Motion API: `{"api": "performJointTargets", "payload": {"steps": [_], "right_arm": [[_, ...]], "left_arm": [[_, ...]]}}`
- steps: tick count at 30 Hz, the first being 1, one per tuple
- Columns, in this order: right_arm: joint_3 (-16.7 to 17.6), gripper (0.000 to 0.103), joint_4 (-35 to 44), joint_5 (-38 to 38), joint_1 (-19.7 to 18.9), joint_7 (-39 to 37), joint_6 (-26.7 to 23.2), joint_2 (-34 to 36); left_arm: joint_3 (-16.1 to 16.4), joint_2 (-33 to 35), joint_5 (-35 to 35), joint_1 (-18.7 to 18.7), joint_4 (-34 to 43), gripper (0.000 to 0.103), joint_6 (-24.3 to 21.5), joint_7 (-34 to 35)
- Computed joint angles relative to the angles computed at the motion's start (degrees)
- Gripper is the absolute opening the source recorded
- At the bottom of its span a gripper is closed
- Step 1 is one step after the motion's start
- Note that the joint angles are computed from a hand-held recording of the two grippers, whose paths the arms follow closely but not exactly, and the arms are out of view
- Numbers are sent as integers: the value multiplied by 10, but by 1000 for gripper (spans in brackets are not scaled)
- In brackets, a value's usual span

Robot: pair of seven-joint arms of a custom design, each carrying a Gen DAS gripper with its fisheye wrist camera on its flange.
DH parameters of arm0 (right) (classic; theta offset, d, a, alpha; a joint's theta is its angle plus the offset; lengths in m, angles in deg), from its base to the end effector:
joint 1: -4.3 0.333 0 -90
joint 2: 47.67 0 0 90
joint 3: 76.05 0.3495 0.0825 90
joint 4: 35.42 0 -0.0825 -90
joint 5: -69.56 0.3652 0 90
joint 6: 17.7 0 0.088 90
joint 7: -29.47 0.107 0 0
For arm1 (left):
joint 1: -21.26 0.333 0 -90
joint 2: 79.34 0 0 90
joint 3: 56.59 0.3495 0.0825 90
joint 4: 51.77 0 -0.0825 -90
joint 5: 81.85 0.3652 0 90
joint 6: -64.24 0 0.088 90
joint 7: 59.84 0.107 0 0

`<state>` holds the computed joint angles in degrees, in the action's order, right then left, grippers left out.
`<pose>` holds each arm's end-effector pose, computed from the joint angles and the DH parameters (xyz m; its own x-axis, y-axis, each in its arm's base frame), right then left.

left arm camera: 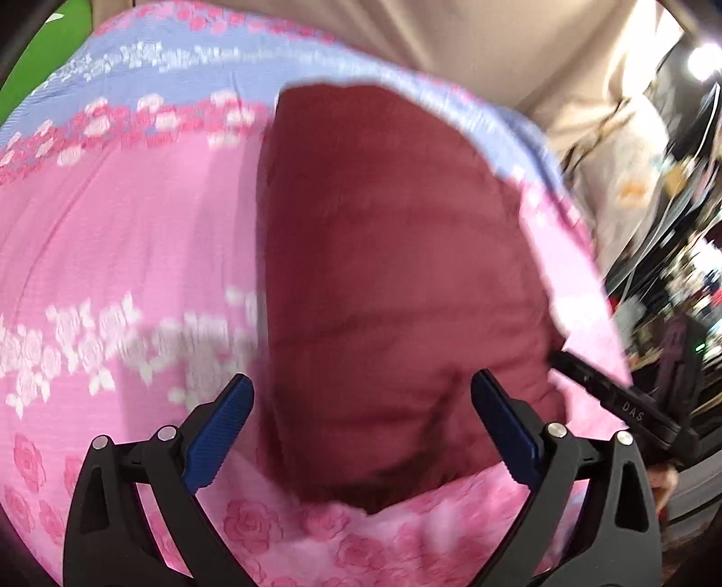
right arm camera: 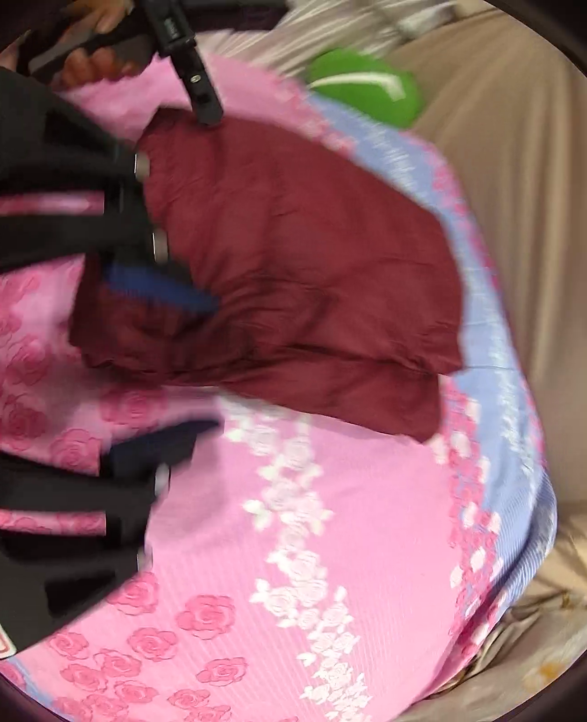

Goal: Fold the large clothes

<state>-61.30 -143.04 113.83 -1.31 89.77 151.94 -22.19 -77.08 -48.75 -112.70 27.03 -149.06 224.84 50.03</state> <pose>0.6695 0.0384 0.3793 0.0188 -0.9350 -0.3541 -0.7951 0.2007 -0.5723 0.7057 -0.1132 0.3996 -0.1604 -0.9010 0.4031 -0.8424 -0.0879 -0.5316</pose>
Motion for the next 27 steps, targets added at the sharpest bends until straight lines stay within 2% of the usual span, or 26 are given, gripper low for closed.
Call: {"api": "performJointTargets", "payload": {"steps": [1, 3, 4, 6, 7, 8, 11, 13, 18, 20, 22, 24, 25, 27], "right_arm": [[30, 64, 11, 40, -30, -29, -7, 5], [40, 69, 50, 70, -49, -38, -48, 28], [33, 69, 63, 74, -46, -36, -68, 36], [-8, 69, 109, 38, -18, 14, -124, 67], [-16, 69, 114, 44, -10, 14, -134, 72], [-9, 69, 139, 40, -18, 21, -161, 92], [0, 70, 172, 65, -26, 14, -202, 116], [1, 73, 189, 77, -25, 4, -213, 126], [-15, 76, 251, 59, -3, 21, -240, 161], [-16, 69, 269, 47, 2, 29, -248, 170], [-7, 45, 280, 50, 2, 22, -247, 175], [-14, 31, 271, 39, 16, 18, -221, 163], [-17, 26, 273, 28, 25, 22, -208, 159], [-14, 22, 277, 17, 39, 17, -175, 152]], "left_arm": [[-14, 5, -19, 14, 10, 98, 3, 9], [-27, 27, -41, 29, 44, 98, -11, 13], [-23, 43, -40, 28, 69, 98, -29, 8], [6, 78, -13, 6, 128, 98, -73, -32], [13, 94, -4, 1, 153, 98, -93, -47], [10, 110, -2, 3, 175, 98, -113, -50], [-11, 152, -17, 16, 230, 98, -164, -42], [-27, 179, -33, 23, 267, 98, -196, -27], [-28, 210, -48, 18, 319, 98, -240, -16], [-25, 211, -45, 13, 327, 93, -246, -2], [-25, 205, -47, 11, 324, 77, -235, 16], [-26, 188, -48, 11, 309, 66, -211, 46], [-29, 183, -51, 13, 307, 62, -204, 58], [-37, 168, -60, 19, 298, 60, -183, 95]]}}
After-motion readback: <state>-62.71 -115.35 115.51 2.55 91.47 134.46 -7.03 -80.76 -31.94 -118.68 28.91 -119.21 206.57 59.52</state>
